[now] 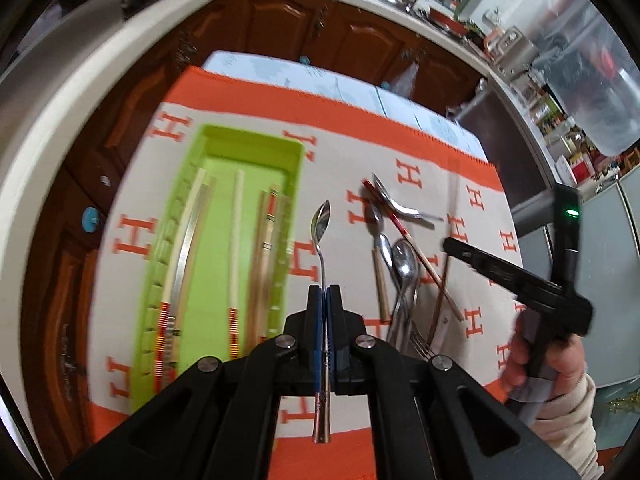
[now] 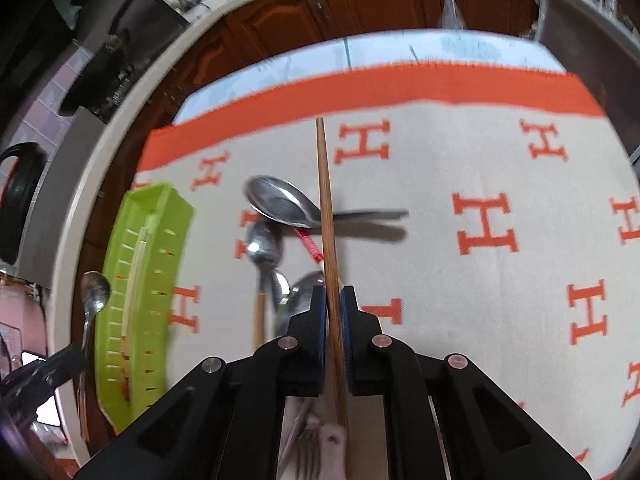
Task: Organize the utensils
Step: 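Carry the teaspoon over the tray with left tool while right tool carries the chopstick, then open left tool to drop teaspoon in tray while right tool releases wooden chopstick there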
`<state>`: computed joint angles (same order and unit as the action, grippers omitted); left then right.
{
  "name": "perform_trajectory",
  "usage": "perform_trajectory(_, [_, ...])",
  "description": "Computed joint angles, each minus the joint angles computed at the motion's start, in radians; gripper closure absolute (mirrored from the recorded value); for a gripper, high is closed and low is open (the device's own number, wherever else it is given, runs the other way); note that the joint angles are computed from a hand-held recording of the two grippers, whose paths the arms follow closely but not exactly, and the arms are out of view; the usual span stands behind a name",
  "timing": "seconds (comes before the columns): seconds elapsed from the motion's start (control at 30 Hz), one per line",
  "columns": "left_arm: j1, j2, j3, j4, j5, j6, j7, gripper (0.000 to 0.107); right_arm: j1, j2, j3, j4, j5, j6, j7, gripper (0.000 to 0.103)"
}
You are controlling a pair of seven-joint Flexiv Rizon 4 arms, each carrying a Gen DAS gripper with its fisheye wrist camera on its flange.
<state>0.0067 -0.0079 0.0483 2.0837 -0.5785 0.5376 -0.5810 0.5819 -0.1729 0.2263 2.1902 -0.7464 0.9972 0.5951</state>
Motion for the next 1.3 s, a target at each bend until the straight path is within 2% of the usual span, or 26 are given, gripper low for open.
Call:
perform_trajectory(0.13, [0.017,-0.001,0.014,0.001,-0.031,0.047,0.033,0.107,0.028,0.041,0.019,-0.060,-0.035,-0.116,0.001,0.097])
perform_trajectory(0.27, [0.035,-0.035,0.017,-0.001,-0.031,0.110,0.048,0.107,0.039,0.030,0.025,-0.128,-0.075,-0.118,-0.017,0.097])
perform_trajectory(0.37, [0.044,-0.080,0.011,0.000,-0.002,0.171,0.042,0.107,0.055,-0.021,0.019,-0.207,-0.083,-0.090,-0.070,0.097])
perform_trajectory(0.47, [0.060,-0.128,0.008,-0.007,0.033,0.193,0.016,0.107,0.076,-0.085,0.005,-0.289,-0.063,-0.056,-0.132,0.097])
perform_trajectory(0.57, [0.081,-0.152,0.006,-0.017,0.040,0.174,0.001,0.105,0.103,-0.148,-0.009,-0.360,-0.016,-0.024,-0.185,0.097])
perform_trajectory(0.67, [0.096,-0.141,0.004,-0.005,0.019,0.179,0.031,0.102,0.120,-0.206,-0.028,-0.409,0.040,0.039,-0.219,0.097])
perform_trajectory(0.8, [0.101,-0.117,0.008,0.007,0.006,0.195,0.050,0.100,0.137,-0.269,-0.056,-0.444,0.109,0.134,-0.245,0.097])
perform_trajectory(0.9, [0.099,-0.107,0.009,0.014,-0.001,0.229,0.060,0.093,0.148,-0.319,-0.076,-0.473,0.166,0.202,-0.262,0.097])
perform_trajectory(1.07, [0.098,-0.112,0.006,0.010,-0.018,0.270,0.066,0.086,0.150,-0.376,-0.082,-0.499,0.269,0.244,-0.312,0.096])
perform_trajectory(1.17, [0.100,-0.123,0.003,0.003,-0.024,0.275,0.061,0.085,0.157,-0.404,-0.094,-0.519,0.314,0.241,-0.328,0.096])
perform_trajectory(1.3, [0.102,-0.132,0.000,-0.004,-0.022,0.272,0.058,0.085,0.175,-0.426,-0.138,-0.512,0.337,0.288,-0.306,0.096])
